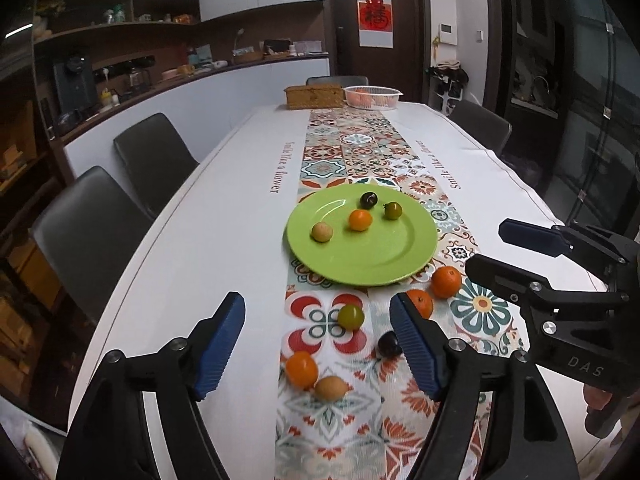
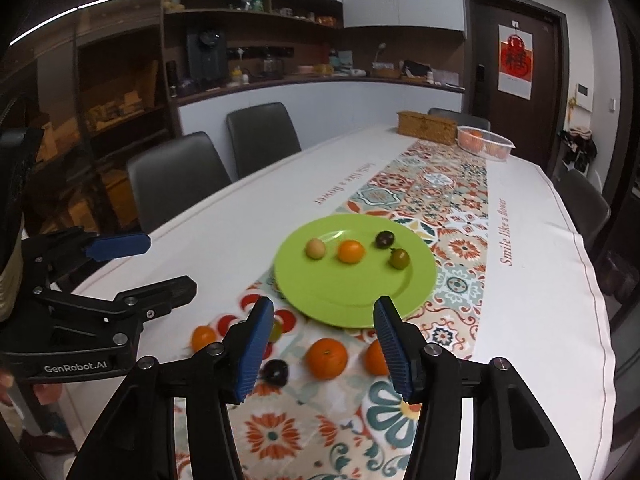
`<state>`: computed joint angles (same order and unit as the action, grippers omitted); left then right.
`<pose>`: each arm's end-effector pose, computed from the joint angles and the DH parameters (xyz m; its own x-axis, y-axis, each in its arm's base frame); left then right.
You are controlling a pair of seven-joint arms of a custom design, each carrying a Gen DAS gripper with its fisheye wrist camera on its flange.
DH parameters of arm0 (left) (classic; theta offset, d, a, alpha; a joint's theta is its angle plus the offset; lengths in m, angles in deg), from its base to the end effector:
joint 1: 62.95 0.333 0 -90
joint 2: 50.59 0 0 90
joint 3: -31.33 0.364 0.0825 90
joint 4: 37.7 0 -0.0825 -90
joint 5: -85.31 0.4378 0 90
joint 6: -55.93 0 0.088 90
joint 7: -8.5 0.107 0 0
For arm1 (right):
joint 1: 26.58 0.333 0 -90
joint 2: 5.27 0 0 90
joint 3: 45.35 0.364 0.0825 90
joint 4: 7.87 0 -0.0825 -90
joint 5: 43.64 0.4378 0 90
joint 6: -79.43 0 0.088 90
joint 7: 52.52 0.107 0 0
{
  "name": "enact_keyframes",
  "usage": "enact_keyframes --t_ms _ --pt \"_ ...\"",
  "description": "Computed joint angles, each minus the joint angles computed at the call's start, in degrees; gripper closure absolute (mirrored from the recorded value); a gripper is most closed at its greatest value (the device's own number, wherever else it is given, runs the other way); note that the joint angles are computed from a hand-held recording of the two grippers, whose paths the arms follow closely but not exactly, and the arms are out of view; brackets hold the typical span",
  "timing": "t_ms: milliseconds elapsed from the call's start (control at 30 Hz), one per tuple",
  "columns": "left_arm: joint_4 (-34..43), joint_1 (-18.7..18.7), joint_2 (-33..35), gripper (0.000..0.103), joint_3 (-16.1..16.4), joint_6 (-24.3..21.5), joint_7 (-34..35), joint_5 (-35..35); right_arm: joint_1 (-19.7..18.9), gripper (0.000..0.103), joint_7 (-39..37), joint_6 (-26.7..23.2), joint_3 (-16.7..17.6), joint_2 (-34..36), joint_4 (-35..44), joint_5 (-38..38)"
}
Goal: Organize fruits
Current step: 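Withdraw both grippers from the plate toward the next fruits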
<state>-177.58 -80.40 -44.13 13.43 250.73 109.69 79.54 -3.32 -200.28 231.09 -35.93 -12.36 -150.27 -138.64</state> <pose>0.4744 -0.3200 0.3640 -0.6126 -0.7884 -0.0559 -0.4965 0.4388 -0.7489 0.4045 0.2908 0.3515 -0.0922 -0.9954 -0.0257 -0.5838 0.0750 -0.8084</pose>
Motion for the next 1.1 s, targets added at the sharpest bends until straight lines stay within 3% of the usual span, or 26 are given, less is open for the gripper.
enact_keyframes --t_ms 133,300,367,533,700,1000,1100 --pt "-2.54 -1.61 -1.17 0.027 1.23 1.61 1.51 -2.73 1.11 0.050 0.95 -2.06 1.10 -0.31 -0.54 -0.59" --pt "-5.32 -0.84 -1.63 0.027 0.91 3.41 0.16 -1.12 2.51 0.050 -0.06 -3.80 1.85 0.54 -0.65 -0.40" --pt "-6.25 -1.98 -1.43 0.027 1.54 5.20 2.00 -3.44 3.03 0.050 -0.27 -4.12 2.02 1.02 -0.53 -0.36" --pt "-8.62 -0.74 -0.64 0.027 1.11 9.98 -0.88 -0.51 4.06 0.050 -0.87 -4.45 2.13 2.38 -0.33 -0.42" --pt "-9.59 -1.96 0.93 0.027 1.57 13.44 1.98 -2.67 4.92 0.050 -3.56 -5.30 2.20 3.74 -0.02 1.07" --pt "-8.89 -0.84 4.51 0.029 1.05 15.15 2.77 0.36 5.82 0.050 -7.85 -4.81 1.63 7.03 1.12 1.60" --pt "-8.06 0.65 5.87 0.037 0.48 14.03 1.18 3.38 5.53 0.050 -8.79 -3.45 1.00 8.28 1.67 1.34"
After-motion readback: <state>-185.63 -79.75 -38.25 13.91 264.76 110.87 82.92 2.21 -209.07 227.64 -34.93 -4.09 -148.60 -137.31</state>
